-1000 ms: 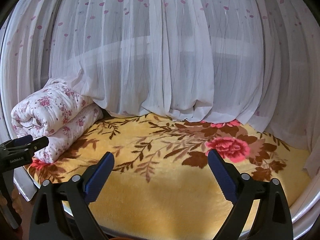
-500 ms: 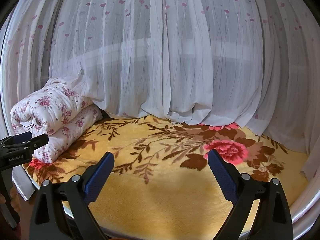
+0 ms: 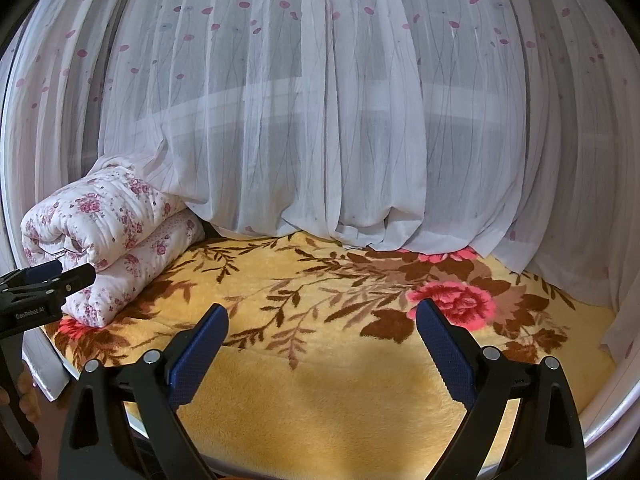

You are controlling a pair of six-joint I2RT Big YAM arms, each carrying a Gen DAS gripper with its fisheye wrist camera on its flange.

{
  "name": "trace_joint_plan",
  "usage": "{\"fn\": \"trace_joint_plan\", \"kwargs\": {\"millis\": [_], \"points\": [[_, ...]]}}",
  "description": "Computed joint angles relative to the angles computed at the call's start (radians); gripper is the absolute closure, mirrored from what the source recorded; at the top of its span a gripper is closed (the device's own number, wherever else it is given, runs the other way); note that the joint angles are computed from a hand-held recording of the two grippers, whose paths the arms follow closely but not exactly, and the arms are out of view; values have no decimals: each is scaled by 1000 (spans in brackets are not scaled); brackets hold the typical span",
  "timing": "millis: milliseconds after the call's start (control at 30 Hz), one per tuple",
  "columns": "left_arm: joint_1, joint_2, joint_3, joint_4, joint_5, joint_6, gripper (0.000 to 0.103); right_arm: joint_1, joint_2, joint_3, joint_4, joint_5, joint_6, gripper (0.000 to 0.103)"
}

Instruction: Collect trash

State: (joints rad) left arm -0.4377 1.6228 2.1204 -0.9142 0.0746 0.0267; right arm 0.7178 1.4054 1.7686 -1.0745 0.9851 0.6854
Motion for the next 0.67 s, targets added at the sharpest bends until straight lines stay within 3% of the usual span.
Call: {"fn": "trace_joint_plan", "kwargs": {"millis": [667], "points": [[1, 6, 15, -12, 5, 6, 12, -5, -8, -7, 11, -7, -13, 10]]}}
